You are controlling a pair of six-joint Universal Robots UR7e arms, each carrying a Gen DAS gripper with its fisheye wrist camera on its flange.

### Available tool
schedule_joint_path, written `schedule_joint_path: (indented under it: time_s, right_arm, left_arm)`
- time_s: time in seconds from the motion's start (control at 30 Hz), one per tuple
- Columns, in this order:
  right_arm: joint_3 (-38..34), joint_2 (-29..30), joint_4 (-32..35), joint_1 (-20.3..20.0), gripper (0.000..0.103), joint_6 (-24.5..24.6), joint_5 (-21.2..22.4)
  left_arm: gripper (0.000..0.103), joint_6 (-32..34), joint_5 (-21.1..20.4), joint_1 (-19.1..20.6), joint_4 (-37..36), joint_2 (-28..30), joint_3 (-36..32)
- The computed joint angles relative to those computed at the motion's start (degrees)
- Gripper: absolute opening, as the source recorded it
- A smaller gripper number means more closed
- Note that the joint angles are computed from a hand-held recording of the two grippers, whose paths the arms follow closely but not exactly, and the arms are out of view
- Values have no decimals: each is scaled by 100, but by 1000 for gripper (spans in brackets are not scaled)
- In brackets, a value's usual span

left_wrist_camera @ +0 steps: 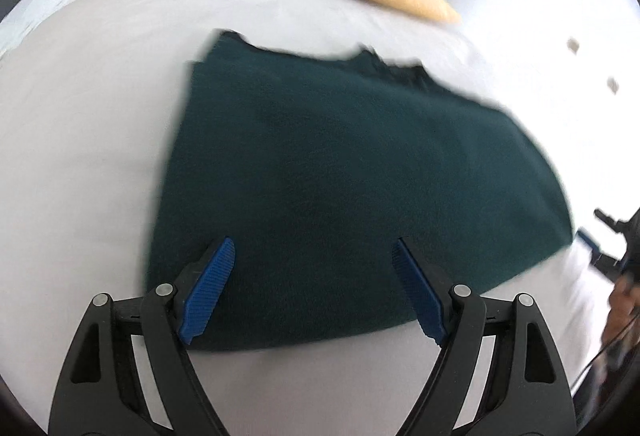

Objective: Fold small clothes
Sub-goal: 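Grasp the folded sweater edge with the left gripper and lift it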

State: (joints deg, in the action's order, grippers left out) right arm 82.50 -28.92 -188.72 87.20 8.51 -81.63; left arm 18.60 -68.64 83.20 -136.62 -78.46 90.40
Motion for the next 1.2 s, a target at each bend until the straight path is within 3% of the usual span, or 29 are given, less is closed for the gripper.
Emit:
schedule_joint_path:
  time_s: [0.13, 0.27, 0.4, 0.63, 0.77, 0.87, 0.93, 0.97, 1.07, 1.2]
  right_arm:
    - [-339, 129, 451, 163, 57, -268, 374]
    - [-829, 361, 1126, 346, 57, -511, 529]
    - [-1466, 691, 1780, 524, 57, -741, 599]
    - [-2625, 1269, 2951, 693, 57, -920, 675]
    - [-3510, 1714, 3663, 763, 57, -960, 758]
    - [-4106, 2018, 4081, 806, 57, -965, 789]
    - [-4490, 2219, 4350, 842, 57, -995, 797]
    - [-4589, 2273, 4434, 856, 57, -1026, 788]
    - [-5130, 2565, 4803, 912, 57, -1061, 757]
    - [-5761, 2915, 5222, 929, 57, -1000, 658]
  left_arm:
    - [88, -645, -697, 417, 112, -118, -455]
    - [90, -1504, -1274, 930, 1231, 281, -1451]
    - [90, -1766, -2285, 1238, 2302, 711, -2262]
    - [90, -1806, -2858, 1372, 3740, 1469, -3518]
    - [89, -1710, -3120, 1406, 4813, 2087, -4599]
    - [80, -1621, -3197, 1426, 5317, 2405, -5141]
    - [69, -1597, -3277, 1467, 5478, 2493, -5299]
    - [59, -1610, -3326, 1492, 5525, 2533, -5355]
    - [28, -1698, -3316, 1556, 5541, 2509, -5262]
    - [15, -1755, -3450, 1600, 5108, 2236, -4703]
